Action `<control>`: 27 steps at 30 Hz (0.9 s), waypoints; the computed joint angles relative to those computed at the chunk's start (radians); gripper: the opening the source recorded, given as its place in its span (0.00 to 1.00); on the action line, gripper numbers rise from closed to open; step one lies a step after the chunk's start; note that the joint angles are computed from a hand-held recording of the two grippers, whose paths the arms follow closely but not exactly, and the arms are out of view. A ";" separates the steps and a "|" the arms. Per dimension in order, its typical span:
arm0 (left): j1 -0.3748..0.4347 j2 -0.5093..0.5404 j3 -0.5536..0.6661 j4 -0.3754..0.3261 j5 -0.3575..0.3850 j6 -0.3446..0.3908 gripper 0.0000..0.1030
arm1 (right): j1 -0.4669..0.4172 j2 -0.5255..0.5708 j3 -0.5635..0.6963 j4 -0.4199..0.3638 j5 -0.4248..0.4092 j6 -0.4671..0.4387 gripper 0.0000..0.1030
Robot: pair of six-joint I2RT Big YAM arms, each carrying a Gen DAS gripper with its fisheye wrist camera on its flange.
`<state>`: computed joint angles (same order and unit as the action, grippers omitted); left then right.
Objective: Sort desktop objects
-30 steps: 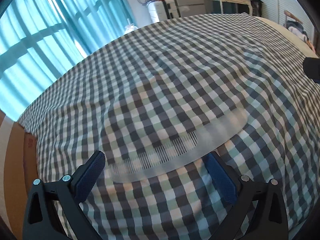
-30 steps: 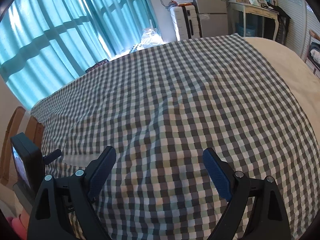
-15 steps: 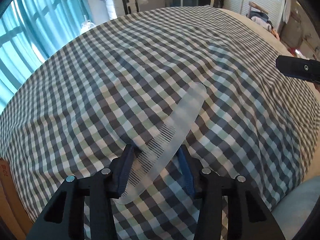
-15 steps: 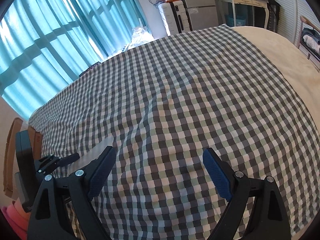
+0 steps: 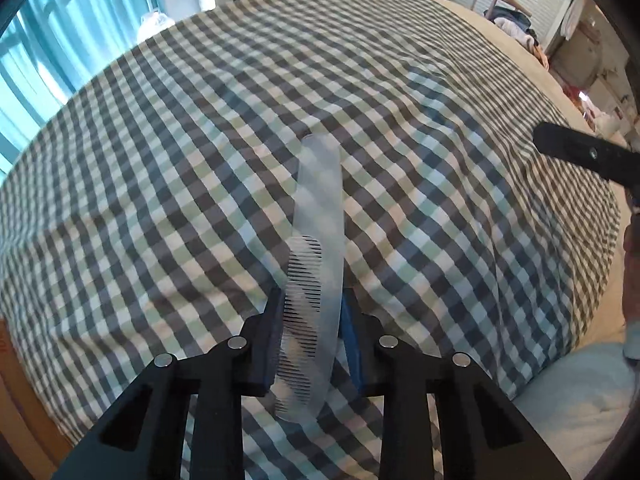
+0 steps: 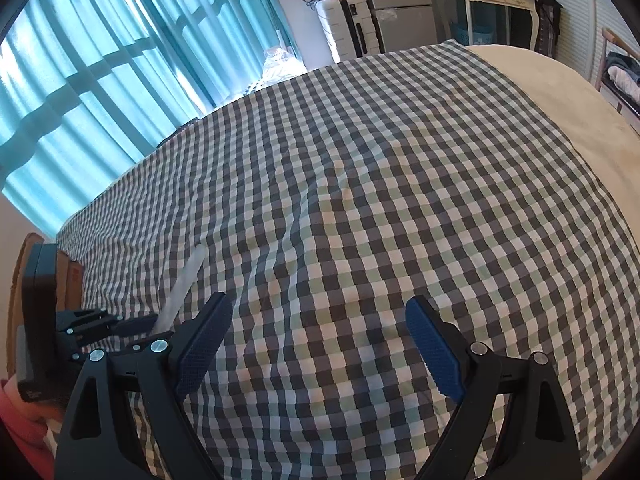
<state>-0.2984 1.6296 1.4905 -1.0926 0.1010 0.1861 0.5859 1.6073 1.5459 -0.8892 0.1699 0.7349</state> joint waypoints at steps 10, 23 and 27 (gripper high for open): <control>0.042 -0.195 -0.179 0.036 0.059 -0.122 0.26 | 0.024 0.020 0.055 -0.022 0.010 -0.007 0.86; 0.230 -0.413 -0.113 -0.024 0.051 -0.142 0.26 | 0.166 0.061 0.286 -0.123 0.164 -0.079 0.86; 0.300 -0.471 -0.080 -0.017 0.072 -0.176 0.24 | 0.229 0.103 0.406 -0.154 0.198 -0.088 0.86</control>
